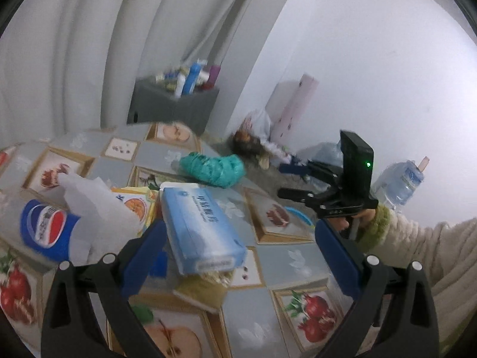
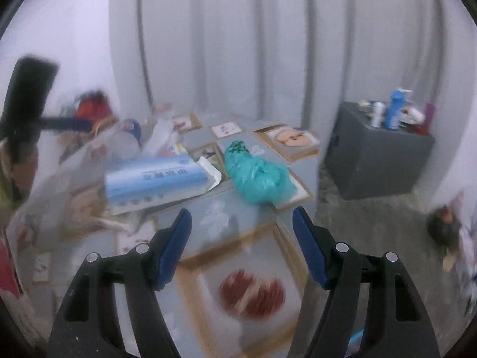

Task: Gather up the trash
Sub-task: 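Grasp the teal plastic bag with the right gripper while the left gripper grasps the blue medicine box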

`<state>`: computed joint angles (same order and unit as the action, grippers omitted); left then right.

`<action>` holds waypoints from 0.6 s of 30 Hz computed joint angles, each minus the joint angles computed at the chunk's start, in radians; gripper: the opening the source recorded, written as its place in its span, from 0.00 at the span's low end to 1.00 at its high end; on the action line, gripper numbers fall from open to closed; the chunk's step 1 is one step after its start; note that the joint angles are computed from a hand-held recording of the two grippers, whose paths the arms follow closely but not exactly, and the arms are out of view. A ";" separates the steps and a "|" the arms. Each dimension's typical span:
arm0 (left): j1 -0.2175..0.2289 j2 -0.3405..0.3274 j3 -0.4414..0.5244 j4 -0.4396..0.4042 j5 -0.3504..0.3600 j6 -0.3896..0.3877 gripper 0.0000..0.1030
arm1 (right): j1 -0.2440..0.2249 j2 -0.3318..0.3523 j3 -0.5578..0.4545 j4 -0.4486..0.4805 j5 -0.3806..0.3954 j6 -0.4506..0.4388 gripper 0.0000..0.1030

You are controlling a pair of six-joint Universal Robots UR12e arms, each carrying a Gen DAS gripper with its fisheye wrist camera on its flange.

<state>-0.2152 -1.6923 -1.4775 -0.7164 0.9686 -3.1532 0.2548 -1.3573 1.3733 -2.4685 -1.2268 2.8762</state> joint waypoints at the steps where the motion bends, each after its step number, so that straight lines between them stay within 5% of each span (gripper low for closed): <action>1: -0.003 -0.019 0.027 -0.036 0.002 0.001 0.95 | 0.001 0.022 -0.025 0.020 0.010 -0.021 0.65; 5: -0.021 -0.079 0.122 -0.211 0.038 0.057 0.95 | 0.007 0.082 -0.089 0.056 0.009 -0.053 0.65; 9: -0.064 -0.131 0.213 -0.377 0.187 0.177 0.95 | 0.003 0.116 -0.122 0.067 0.025 -0.060 0.65; 18: -0.080 -0.175 0.265 -0.472 0.243 0.186 0.95 | 0.005 0.154 -0.168 0.122 0.038 -0.097 0.66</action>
<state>-0.2953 -1.8671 -1.2124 -1.1883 1.2121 -2.9677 0.2595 -1.2030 1.2056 -2.3469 -1.1884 2.7791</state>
